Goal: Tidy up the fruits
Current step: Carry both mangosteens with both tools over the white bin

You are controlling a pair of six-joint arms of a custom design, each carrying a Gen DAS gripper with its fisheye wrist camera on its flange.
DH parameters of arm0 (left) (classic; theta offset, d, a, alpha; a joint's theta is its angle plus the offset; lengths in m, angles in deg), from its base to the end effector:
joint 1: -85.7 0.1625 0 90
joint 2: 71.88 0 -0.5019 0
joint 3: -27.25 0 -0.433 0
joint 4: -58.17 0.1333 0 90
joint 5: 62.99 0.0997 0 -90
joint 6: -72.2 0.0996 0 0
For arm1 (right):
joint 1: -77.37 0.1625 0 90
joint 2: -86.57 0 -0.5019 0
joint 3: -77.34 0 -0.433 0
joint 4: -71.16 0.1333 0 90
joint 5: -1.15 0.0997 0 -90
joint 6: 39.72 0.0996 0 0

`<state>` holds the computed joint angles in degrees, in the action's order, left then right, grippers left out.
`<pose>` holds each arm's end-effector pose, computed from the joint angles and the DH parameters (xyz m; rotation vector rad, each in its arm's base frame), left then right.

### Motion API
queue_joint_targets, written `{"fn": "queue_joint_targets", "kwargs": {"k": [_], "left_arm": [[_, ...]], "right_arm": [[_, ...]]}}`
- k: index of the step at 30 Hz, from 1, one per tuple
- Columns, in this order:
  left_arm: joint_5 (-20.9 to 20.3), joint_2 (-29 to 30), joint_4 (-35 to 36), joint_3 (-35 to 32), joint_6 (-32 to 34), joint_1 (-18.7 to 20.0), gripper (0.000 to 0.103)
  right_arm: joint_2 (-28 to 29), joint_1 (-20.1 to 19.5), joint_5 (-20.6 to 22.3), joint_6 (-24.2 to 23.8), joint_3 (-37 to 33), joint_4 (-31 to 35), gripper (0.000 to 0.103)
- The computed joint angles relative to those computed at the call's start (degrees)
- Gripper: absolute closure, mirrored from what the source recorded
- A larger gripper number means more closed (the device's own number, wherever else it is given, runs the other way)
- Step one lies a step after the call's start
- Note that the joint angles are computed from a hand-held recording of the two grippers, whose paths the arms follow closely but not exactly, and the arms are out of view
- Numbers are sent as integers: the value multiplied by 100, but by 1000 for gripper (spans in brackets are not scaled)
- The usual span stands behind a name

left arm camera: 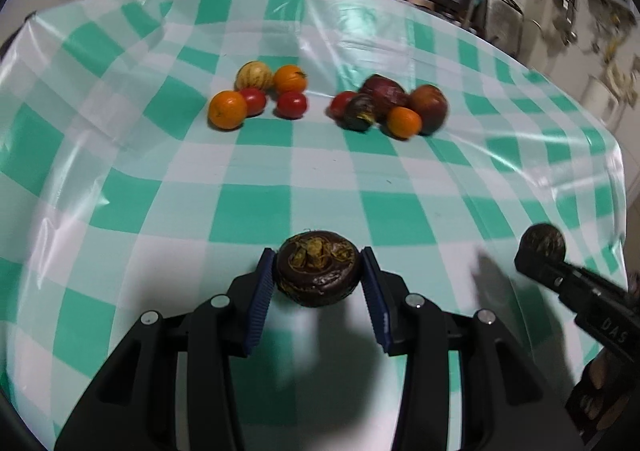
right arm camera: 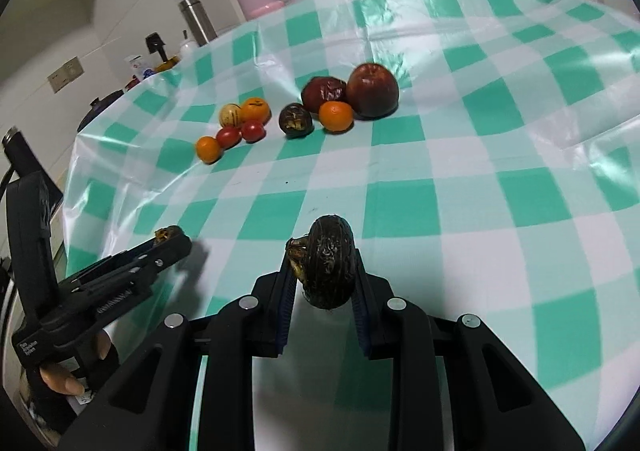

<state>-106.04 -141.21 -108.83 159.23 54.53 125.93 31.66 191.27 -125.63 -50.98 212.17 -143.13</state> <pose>-0.2406 -0.4735 0.2063 0.5506 2.3999 -0.8502 0.2664 -0.4194 0.1596 0.4132 -2.3775 1.0567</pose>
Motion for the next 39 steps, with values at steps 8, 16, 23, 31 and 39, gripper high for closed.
{"fn": "queue_joint_targets", "kwargs": {"k": [8,16,23,31,39], "left_arm": [[-79,-54,187,295,-40,-450,60],[-21,-2,292,435,37,-868,60],[3,111,398,490,80,-1179,60],[-82,415,465,509,297,-1542,60],[-188,761,402,472,660,-1896,60]], "right_arm": [[-156,372,-409,-169,377,-413,76],[-331,467,-580,-127,822,-715,76],[-559,525,-712,-197,1254,-1143,76],[-816,471,-793,-191,1710,-1620,76],[-1101,368,-1005,-198,2215,-2320,76]]}}
